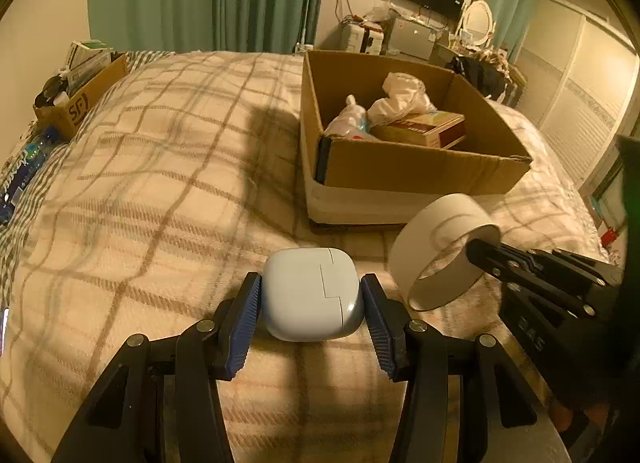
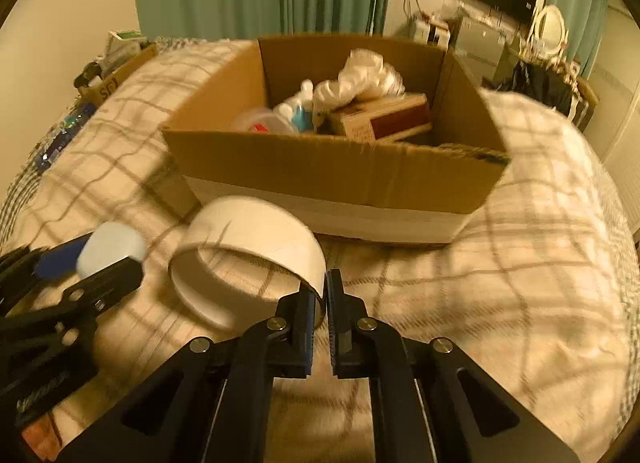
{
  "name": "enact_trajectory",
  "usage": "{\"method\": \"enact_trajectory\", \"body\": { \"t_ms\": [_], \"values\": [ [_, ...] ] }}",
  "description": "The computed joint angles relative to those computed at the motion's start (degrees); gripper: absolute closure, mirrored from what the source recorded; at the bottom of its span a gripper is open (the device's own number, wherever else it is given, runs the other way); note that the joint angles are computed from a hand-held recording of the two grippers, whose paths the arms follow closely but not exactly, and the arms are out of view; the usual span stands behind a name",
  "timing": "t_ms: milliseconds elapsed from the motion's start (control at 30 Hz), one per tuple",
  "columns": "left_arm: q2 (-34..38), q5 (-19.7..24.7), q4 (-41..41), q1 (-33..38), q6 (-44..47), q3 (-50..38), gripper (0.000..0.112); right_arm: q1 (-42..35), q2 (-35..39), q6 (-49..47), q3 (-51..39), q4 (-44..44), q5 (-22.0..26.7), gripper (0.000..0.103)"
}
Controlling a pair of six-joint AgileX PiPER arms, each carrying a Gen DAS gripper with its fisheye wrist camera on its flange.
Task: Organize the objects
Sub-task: 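Grasp the white earbud case with the left gripper while the right grasps the tape roll, then drop the earbud case and tape roll into the cardboard box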
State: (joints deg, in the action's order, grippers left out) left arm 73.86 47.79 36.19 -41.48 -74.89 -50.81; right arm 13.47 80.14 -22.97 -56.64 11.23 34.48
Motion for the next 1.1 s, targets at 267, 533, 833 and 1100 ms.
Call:
{"method": "enact_trajectory", "body": {
  "t_ms": [267,533,833,1100],
  "values": [
    [-2.0,4.5,1.0,-4.3,-0.8,-2.2,0.061,-0.9,-6.8,-1.1,0.3,0.9,3.6,0.099],
    [-4.6,6.4,-0.2,-6.8,3.3,-7.4,0.061,-7.1,-12.3,-7.8,-2.9,7.9,12.2,0.099],
    [-2.3,6.2,-6.3,0.3,19.0,-21.0,0.061,-13.2,-9.3,-12.6,-20.4,11.7,18.4,0.099],
    [9.4,7.8,-8.3,7.7,32.0,-40.8,0.061,-10.4,4.7,-6.3,-45.0,7.9,23.2,0.099]
  ]
}}
